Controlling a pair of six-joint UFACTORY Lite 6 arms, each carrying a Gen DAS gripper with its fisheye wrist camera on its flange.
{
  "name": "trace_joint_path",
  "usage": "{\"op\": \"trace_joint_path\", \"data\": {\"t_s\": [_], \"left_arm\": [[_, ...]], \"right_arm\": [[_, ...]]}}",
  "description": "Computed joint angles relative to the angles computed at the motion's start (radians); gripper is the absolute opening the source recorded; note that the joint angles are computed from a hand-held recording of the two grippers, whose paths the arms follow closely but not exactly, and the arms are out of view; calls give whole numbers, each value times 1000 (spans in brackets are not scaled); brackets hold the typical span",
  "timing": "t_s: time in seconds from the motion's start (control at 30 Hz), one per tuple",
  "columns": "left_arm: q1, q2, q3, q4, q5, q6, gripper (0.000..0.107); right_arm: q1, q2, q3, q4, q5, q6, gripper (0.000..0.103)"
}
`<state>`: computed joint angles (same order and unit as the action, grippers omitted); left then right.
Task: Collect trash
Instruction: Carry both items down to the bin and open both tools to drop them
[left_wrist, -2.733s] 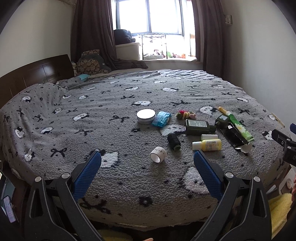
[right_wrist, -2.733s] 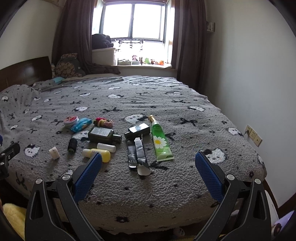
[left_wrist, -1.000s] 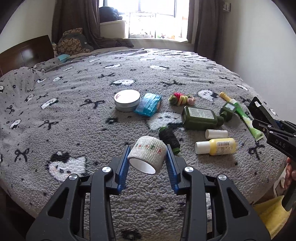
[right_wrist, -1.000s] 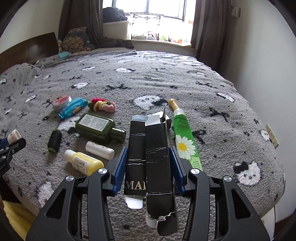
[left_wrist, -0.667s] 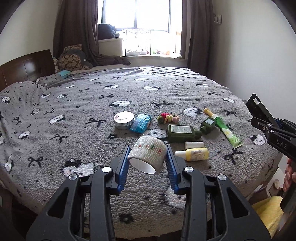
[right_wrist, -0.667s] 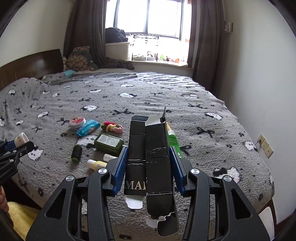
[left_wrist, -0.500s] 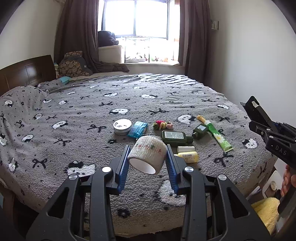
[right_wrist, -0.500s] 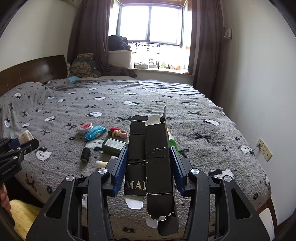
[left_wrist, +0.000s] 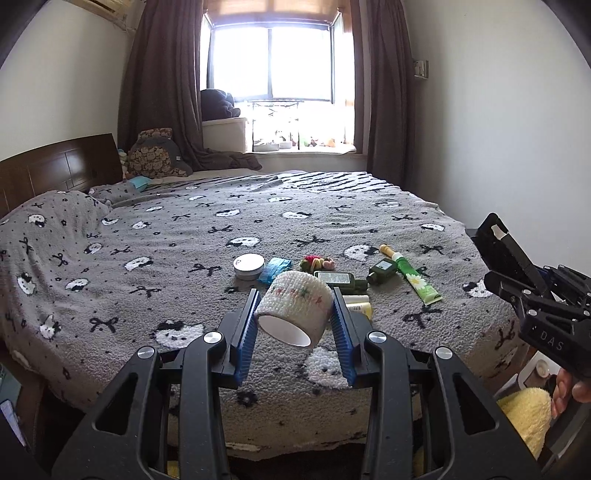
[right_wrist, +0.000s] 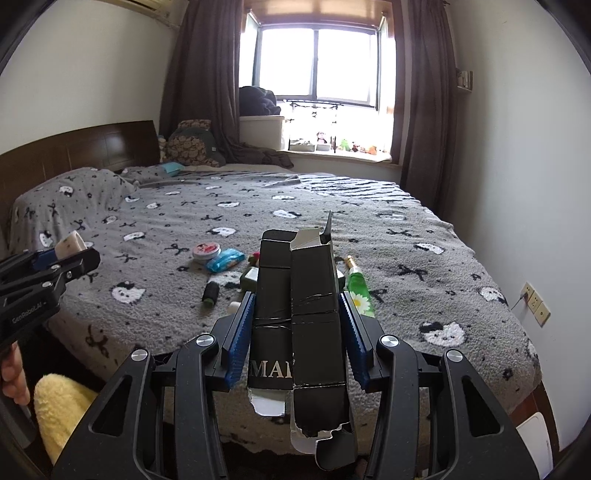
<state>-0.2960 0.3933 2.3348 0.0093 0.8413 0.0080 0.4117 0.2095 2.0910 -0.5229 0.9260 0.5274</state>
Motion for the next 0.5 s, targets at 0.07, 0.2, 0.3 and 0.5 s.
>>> {"op": "trace_joint_path", "data": {"t_s": [0.07,0.2,0.3,0.5], "left_arm": [[2,-89,-157,-34,-45,22,35],[-8,-205,-410,-47,-109,46,35],[-10,-250,-556,-90,-130,82,35],[-10,-276,-772,-170,-157,160,35]], "right_arm": [[18,-58,-114,-22,-15,38,46],[32,-164,-331,-31,-43,90,46],[29,-215,-458,-5,-62,105,46],[5,-231,-630,105,-118,75,46]]}}
